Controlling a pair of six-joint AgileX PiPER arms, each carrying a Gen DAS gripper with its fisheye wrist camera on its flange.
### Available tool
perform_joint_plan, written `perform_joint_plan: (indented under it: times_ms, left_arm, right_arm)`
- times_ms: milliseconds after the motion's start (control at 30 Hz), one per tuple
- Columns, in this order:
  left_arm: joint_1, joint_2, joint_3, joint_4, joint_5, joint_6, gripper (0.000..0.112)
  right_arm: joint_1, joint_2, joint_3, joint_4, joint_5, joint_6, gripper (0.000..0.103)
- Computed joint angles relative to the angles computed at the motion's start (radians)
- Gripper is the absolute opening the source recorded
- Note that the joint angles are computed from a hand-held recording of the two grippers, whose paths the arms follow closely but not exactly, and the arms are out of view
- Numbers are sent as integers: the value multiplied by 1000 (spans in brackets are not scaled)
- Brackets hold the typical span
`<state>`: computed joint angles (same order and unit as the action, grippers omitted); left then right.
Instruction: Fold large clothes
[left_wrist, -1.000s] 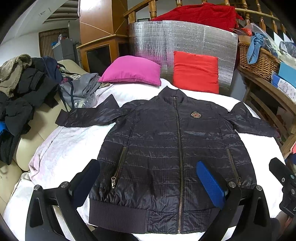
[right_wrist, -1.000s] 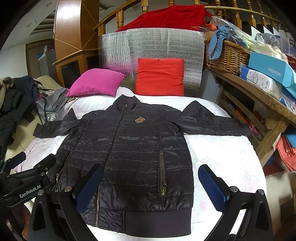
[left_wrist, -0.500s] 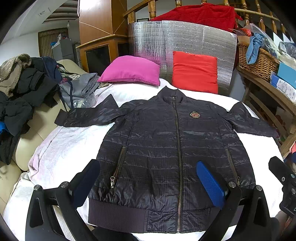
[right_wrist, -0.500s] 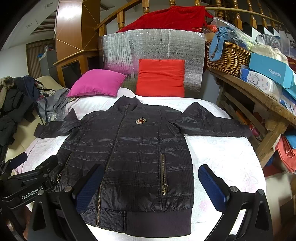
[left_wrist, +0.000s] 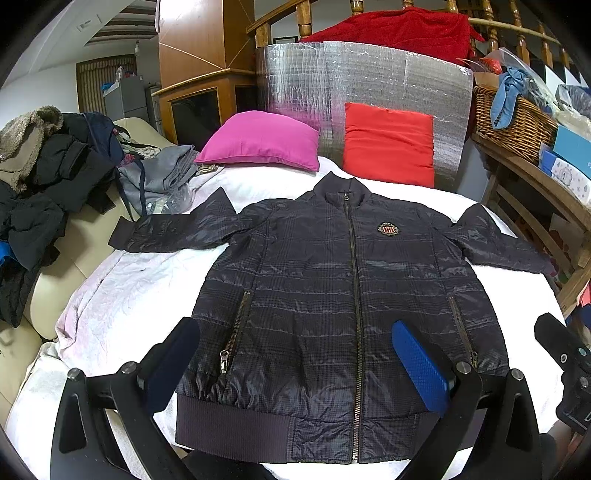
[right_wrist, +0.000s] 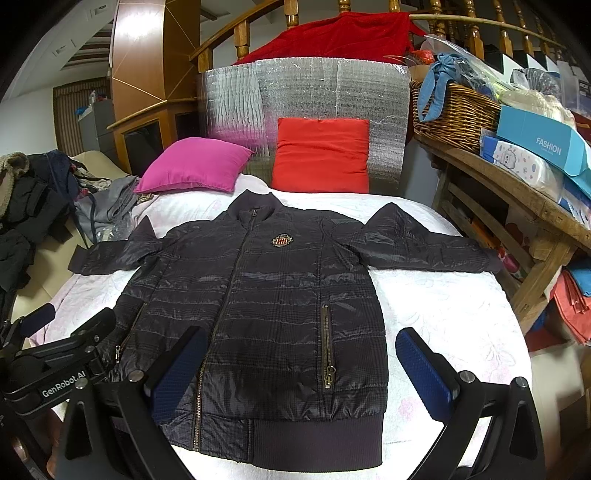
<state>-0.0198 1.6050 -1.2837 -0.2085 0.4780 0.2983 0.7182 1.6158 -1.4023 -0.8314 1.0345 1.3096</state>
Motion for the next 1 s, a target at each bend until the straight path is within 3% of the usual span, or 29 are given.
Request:
perform_joint_plan:
  times_ms: [1000]
  left_arm:
    - [1,14,-16,-8,15,-2,103]
  right_arm:
    - [-14,2,18,16,-21,2,103]
